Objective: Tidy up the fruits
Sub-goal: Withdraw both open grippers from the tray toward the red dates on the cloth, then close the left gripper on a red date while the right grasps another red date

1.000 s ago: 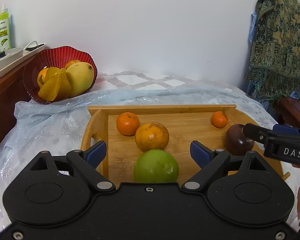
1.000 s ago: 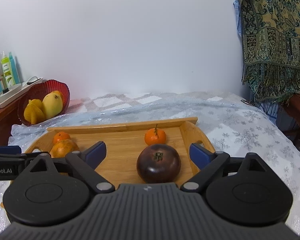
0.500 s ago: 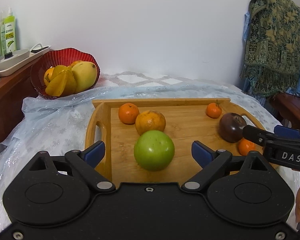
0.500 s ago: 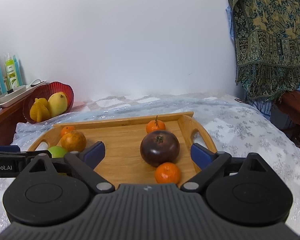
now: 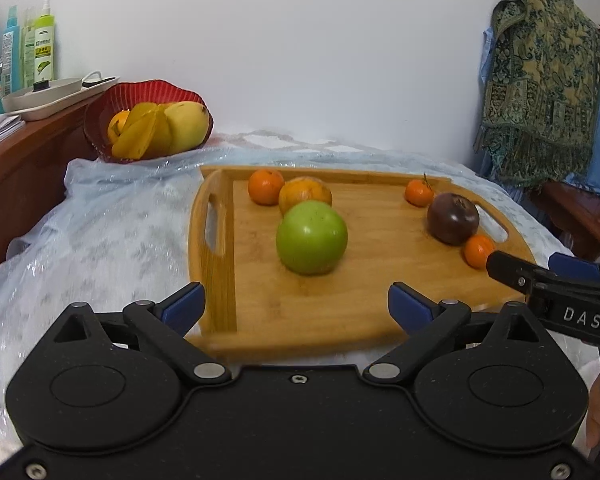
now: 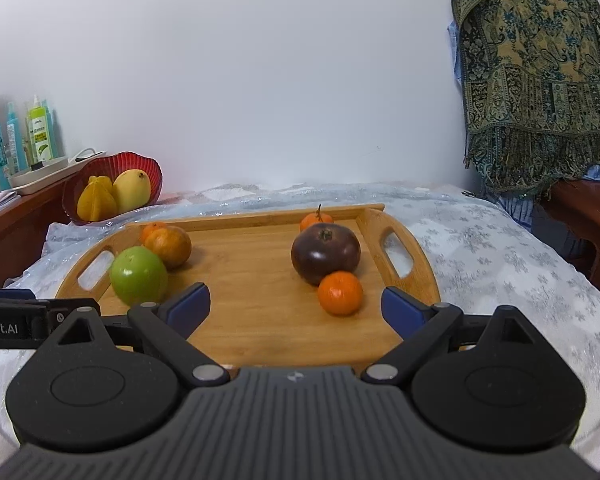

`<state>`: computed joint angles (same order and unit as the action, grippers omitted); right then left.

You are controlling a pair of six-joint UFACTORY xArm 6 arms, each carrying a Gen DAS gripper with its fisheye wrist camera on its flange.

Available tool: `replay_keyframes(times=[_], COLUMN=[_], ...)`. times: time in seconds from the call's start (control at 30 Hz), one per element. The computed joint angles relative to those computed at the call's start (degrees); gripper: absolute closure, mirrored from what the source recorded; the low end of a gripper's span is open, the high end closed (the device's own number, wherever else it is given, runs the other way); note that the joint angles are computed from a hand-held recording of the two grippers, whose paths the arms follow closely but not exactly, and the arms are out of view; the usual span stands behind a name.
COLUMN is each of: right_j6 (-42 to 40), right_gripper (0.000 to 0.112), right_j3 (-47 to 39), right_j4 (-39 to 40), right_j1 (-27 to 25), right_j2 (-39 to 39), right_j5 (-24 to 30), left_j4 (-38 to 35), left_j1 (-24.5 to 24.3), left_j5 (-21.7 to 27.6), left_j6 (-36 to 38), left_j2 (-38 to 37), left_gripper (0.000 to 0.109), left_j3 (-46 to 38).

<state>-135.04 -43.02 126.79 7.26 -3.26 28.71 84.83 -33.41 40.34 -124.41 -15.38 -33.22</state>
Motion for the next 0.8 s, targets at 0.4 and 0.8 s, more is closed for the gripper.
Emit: replay_keyframes(times=[0.4,0.8], right_j6=[-7.7,-8.1], right_gripper=[0.011,0.016], right_j3=[8.7,15.8], right_j4=[6.9,5.4], right_j1=[-2.4,-4.4], right_j2=[-5.7,-8.5], right_j5=[3.7,7.1], left_j4=[-3.9,-8.2], left_j1=[-13.2,-21.9], left_j5=[12.6,18.1], left_j6=[-5.3,-9.7], left_j2=[0.2,2.9], left_gripper=[0.008,0.009], left_j3=[3.8,3.7])
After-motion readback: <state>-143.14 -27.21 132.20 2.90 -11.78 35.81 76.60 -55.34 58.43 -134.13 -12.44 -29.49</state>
